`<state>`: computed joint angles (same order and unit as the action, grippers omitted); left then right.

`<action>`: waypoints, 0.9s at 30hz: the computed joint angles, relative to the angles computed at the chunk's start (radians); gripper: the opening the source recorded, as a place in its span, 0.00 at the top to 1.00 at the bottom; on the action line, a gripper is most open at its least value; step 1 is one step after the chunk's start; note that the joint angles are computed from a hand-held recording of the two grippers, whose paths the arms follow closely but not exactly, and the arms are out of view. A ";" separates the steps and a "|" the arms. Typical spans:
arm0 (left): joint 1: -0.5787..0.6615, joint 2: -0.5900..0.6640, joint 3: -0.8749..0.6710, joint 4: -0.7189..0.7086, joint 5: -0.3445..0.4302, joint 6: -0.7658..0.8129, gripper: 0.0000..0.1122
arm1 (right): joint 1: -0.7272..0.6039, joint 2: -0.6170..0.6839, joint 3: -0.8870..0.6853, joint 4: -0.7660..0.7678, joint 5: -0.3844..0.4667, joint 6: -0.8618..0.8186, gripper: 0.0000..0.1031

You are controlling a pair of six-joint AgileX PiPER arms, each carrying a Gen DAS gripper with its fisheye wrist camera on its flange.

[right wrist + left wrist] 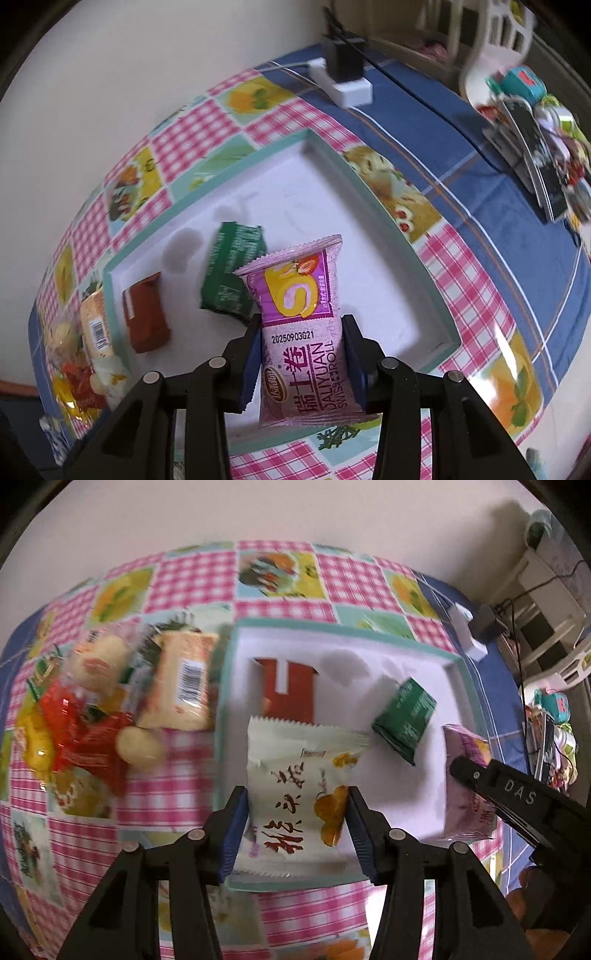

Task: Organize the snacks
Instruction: 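Carry both packets into the white tray and open both tools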

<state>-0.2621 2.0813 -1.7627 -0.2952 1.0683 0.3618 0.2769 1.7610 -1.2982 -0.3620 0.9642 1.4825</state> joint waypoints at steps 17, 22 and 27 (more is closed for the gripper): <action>0.140 0.107 -0.219 0.218 0.003 -0.333 0.16 | 0.081 0.121 -0.177 -0.004 0.039 -0.091 0.08; 0.233 0.188 -0.355 0.255 0.059 -0.405 0.16 | 0.141 0.201 -0.306 -0.017 0.086 -0.139 0.00; 0.311 0.267 -0.478 0.294 0.107 -0.444 0.08 | 0.198 0.272 -0.421 -0.020 0.094 -0.190 0.00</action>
